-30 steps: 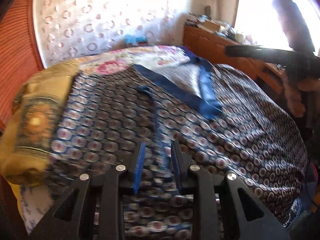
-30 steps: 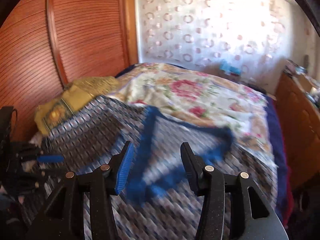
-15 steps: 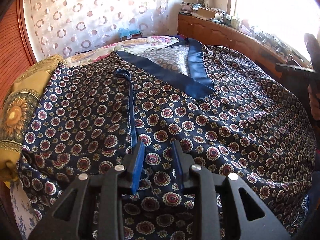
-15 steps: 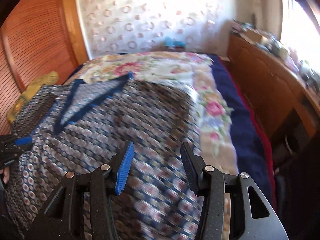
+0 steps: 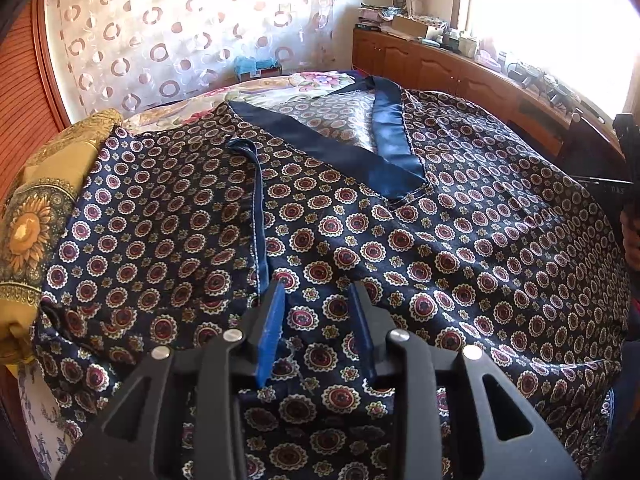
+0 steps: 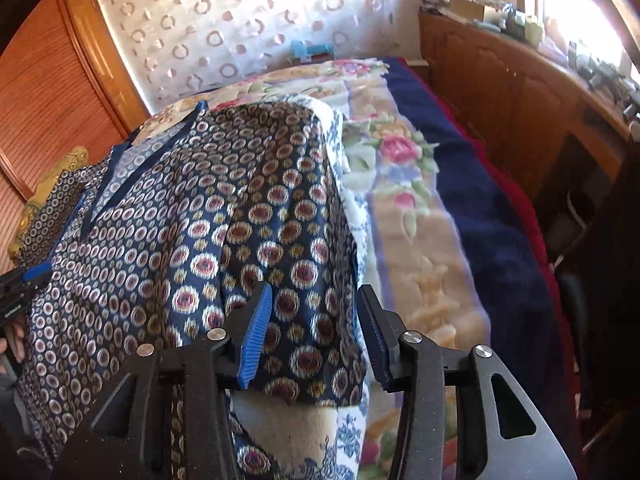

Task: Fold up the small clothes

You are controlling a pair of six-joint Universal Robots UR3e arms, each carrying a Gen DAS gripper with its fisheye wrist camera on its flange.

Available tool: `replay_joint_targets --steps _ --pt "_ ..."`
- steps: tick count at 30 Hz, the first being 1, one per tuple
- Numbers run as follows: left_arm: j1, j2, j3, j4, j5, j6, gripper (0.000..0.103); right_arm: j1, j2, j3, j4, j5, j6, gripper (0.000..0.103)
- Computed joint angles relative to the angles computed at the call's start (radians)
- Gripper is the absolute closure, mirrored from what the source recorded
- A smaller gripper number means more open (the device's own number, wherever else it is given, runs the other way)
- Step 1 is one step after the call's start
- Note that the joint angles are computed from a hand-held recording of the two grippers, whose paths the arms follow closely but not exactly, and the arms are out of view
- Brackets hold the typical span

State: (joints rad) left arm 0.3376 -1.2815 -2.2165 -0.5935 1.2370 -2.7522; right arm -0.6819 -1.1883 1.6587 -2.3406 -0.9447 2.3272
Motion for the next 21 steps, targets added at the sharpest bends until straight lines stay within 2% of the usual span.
replay_joint_targets --steps 3,5,8,14,21 --pt "-0.01 -0.005 0.001 0.009 0.012 -0.005 0.071 -0.012 -0.004 0.005 0.026 0.015 -0.017 0.07" --pt "-0.013 -0.008 0.002 0.013 0.015 -0.008 0.071 -0.015 -0.012 0.011 0.041 0.024 -0.031 0.081" --pt "-0.014 -0.01 0.002 0.014 0.012 -0.012 0.071 -0.004 -0.04 0.053 -0.019 0.001 -0.045 0.092" --pt "-0.01 -0.009 0.001 0.012 0.007 -0.009 0.07 0.004 -0.062 0.086 -0.075 -0.019 -0.061 0.101" --pt "-0.024 -0.014 0.003 0.019 0.02 -0.002 0.065 -0.009 -0.126 0.13 -0.138 0.035 -0.057 0.103"
